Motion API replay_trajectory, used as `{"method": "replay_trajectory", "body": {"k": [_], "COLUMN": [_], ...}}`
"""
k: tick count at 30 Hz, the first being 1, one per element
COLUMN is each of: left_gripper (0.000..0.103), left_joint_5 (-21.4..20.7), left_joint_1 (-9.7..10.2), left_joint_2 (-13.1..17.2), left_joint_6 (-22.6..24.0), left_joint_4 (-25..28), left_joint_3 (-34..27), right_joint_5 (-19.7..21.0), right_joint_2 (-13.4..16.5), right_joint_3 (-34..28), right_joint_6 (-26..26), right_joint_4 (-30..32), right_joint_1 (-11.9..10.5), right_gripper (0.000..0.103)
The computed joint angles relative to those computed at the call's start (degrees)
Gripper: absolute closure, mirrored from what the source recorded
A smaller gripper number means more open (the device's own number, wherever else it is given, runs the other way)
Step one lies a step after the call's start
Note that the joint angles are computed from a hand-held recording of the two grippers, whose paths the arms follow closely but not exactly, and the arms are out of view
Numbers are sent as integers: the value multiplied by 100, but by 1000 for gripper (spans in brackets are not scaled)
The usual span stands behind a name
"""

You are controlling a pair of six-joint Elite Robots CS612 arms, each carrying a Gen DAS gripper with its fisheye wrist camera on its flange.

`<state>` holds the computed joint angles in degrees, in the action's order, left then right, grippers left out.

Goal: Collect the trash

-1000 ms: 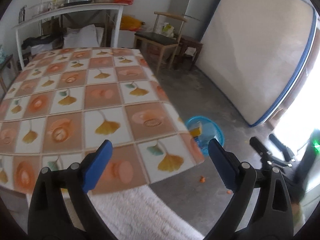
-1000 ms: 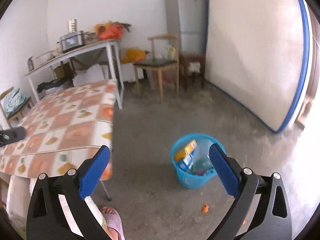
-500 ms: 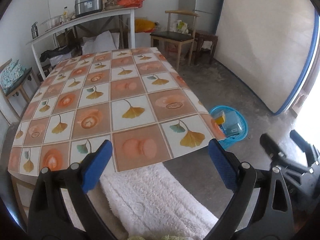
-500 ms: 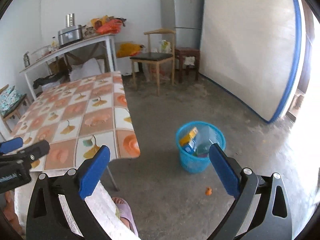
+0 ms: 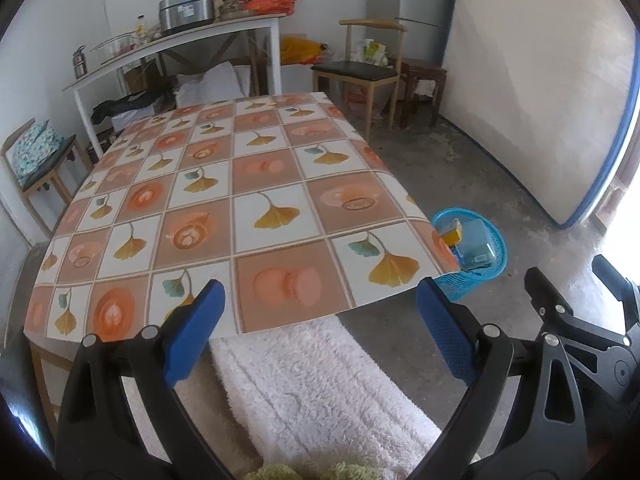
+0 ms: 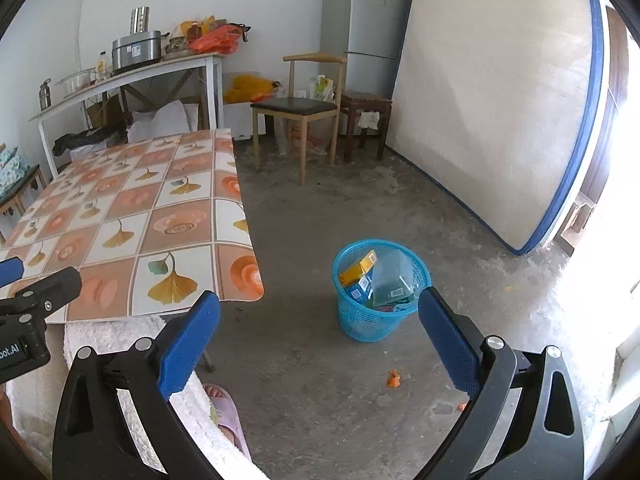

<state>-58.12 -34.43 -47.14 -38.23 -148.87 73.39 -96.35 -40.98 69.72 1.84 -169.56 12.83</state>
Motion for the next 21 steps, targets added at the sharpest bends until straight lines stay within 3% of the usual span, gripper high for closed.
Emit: {"method": "replay_trajectory", "body": {"k": [12,21], "left_gripper": [11,11], "left_joint_5": [317,519], "left_joint_1": [-23,-52], "left_joint_2": [-88,-96], "left_joint_6": [-587,-674], "left_joint_4": [583,796], "left_joint_3": [38,13], "right_joint_5": [59,-24], "right_joint_2": [32,66], "right_joint_3": [-65,-128], "right_joint_6": [-94,-155], "right_joint_4": [18,84], "right_joint_1": [8,9], "right_gripper": [7,7]}}
